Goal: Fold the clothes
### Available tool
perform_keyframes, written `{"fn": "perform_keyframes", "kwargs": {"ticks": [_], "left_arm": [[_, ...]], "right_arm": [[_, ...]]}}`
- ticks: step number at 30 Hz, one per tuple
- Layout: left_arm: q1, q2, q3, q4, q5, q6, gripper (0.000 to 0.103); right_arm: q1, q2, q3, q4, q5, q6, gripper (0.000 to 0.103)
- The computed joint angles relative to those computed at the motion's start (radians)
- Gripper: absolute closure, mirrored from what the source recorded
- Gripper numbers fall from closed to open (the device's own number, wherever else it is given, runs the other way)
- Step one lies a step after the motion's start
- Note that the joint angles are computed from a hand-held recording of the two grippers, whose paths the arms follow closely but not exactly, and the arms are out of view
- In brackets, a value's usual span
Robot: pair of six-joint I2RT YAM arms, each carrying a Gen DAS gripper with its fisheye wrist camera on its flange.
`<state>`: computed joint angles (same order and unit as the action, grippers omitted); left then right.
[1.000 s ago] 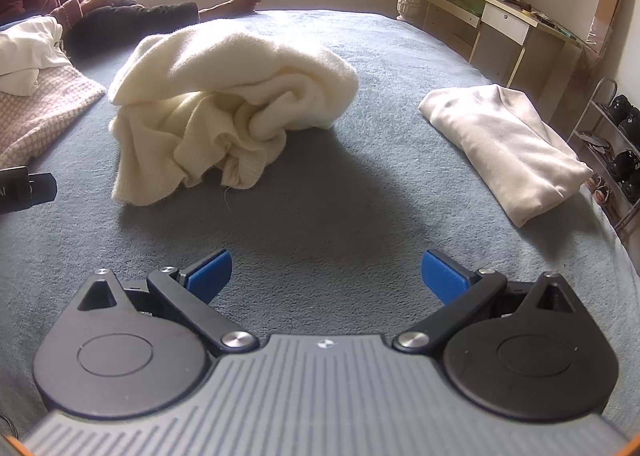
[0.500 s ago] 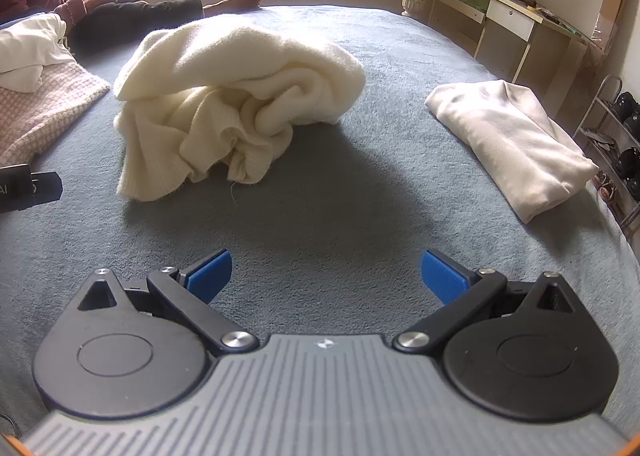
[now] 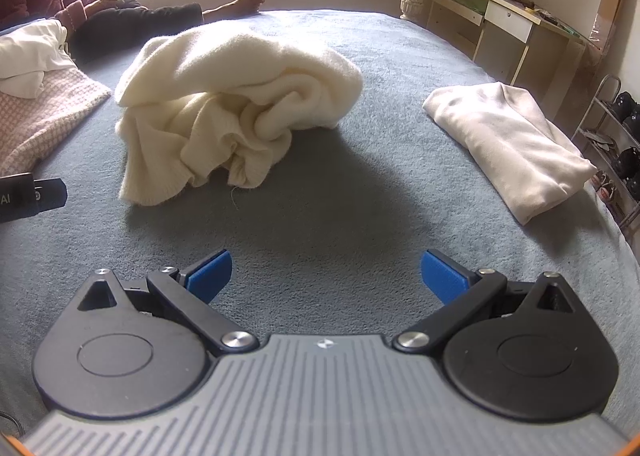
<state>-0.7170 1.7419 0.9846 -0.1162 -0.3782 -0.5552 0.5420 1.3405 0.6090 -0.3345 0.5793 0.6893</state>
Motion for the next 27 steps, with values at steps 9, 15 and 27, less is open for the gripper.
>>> {"fn": "perform_keyframes", "kwargs": {"ticks": [9,15,27], "left_arm": [[0.016,0.024,0.0,0.018,0.017,0.02,0.0],[0.056,0.034,-0.025,0.09,0.101,0.053,0.0],[0.119,0.186,0.126,0.27,0.038,0.253,0.0]], "right_arm": [[-0.02,0.032,-0.007,0.035,-0.024,-0.009,0.001],[-0.048,0.027,-0.052,0.126,-0.069,-0.023,0.001],[-0.133,0.039,-0.026,0.282,-0.065,-0.28,0.001]]}}
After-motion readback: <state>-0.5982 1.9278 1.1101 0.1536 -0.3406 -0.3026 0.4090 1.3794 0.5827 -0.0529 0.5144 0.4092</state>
